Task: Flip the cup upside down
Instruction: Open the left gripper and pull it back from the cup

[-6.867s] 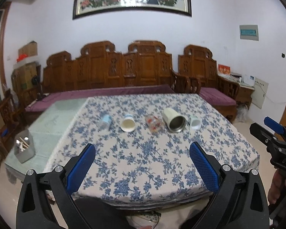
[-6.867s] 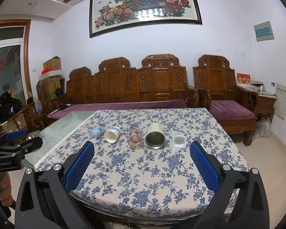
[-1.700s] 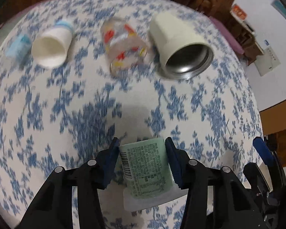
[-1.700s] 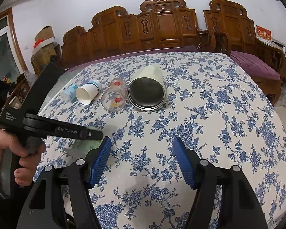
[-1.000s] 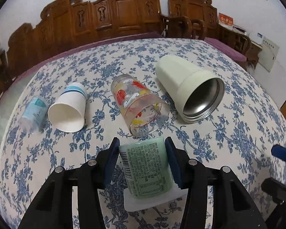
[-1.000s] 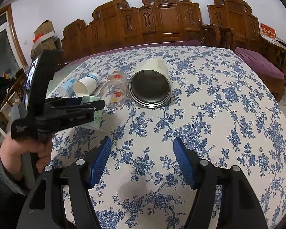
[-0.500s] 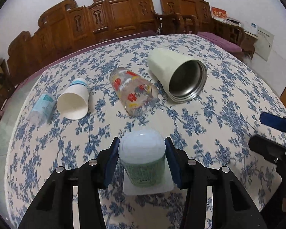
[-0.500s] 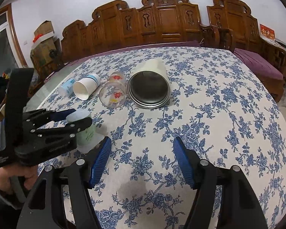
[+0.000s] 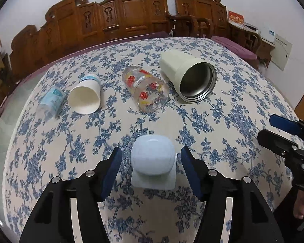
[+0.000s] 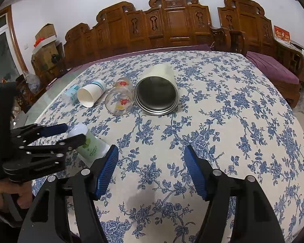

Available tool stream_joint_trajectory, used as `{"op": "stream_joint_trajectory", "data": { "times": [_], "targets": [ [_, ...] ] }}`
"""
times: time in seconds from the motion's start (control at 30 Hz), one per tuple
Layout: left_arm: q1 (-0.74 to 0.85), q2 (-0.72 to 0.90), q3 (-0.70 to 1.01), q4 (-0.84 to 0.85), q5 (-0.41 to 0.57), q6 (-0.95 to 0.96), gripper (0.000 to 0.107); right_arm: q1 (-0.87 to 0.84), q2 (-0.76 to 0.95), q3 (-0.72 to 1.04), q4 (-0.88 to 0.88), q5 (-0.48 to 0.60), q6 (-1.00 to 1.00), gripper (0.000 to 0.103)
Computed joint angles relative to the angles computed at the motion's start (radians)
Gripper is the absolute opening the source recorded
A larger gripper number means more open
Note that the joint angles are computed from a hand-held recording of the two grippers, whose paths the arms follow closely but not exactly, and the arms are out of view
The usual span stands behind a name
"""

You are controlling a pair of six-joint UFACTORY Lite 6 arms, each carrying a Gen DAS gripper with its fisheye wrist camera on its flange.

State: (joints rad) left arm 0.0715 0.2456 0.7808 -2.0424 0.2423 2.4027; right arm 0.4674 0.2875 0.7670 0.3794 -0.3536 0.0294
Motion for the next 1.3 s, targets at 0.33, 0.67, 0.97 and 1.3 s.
{"op": "stream_joint_trajectory", "data": {
  "times": [0.33,0.67,0.97,1.3],
  "targets": [
    [0.153,-0.194,-0.124,0.432,0.072,-0.408,0.088,0.072,-0.044,-0.049,0.260,-0.026,-0.205,0.070],
    [0.315,-0.422,-0.242,0.732,0.185,-0.630,0.088,0.222,-0.180,-0.113,0.577,-0.049,-0.388,0.099],
    [0.494,-0.679,-0.333,0.930,0.372,-0.766,0.088,0.407,-0.346,-0.181,0.957,-0.128,-0.661,0.100],
    [0.835,-1.010,-0.295,1.027,0.782,-0.807,0.088,0.740,-0.587,-0.123,1.374,-0.496,-1.045,0.099]
  ]
}}
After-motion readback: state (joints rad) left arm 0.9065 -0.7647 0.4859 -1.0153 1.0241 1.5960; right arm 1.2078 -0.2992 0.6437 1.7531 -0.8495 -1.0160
